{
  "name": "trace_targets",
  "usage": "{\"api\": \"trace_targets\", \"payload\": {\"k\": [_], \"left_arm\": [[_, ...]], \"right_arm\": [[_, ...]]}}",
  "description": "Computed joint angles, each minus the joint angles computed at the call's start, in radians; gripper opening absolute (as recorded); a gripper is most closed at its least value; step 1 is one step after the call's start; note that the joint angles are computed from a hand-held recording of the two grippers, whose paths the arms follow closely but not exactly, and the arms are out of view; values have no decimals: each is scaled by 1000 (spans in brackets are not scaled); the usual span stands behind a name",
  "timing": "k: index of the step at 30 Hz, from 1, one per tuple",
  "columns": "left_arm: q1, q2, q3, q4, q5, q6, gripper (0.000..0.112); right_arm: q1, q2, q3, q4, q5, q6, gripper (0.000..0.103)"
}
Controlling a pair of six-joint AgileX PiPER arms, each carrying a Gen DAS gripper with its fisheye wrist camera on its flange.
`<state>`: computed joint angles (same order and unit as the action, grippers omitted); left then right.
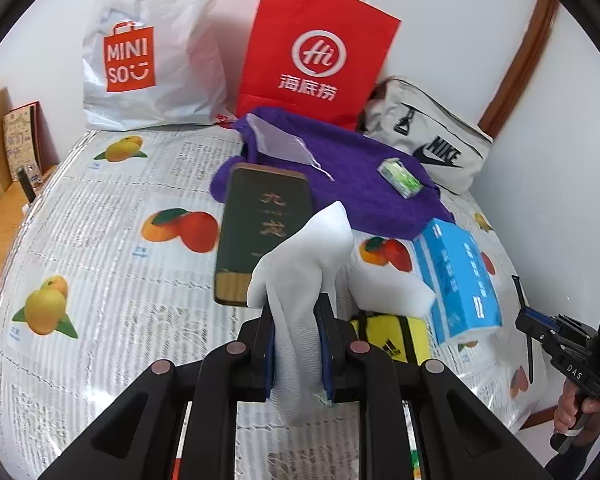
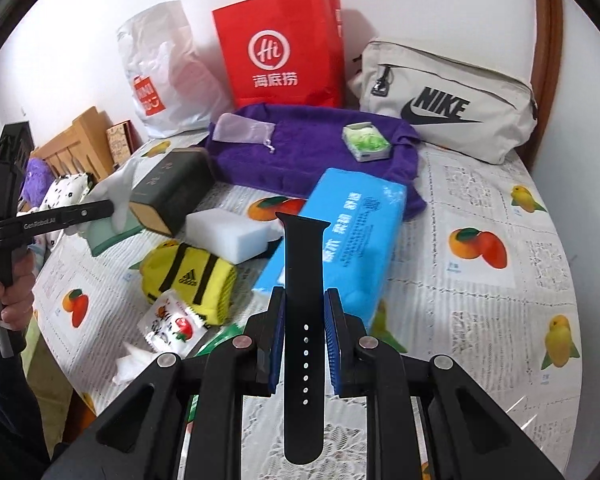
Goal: Organize soft objects
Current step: 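Carry the glove and watch strap with both tools over the purple towel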
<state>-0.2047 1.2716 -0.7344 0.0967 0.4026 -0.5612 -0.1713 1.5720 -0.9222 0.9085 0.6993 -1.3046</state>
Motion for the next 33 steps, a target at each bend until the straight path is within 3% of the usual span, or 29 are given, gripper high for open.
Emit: {"api": "trace_targets", "payload": {"k": [20, 33], "left_arm": [[79, 147, -256, -66, 86, 139, 17], [139, 338, -500, -155, 154, 259, 17]], "right_arm": [[97, 189, -325, -117, 4, 242, 18], [153, 372, -627, -233, 27, 450, 18]]}}
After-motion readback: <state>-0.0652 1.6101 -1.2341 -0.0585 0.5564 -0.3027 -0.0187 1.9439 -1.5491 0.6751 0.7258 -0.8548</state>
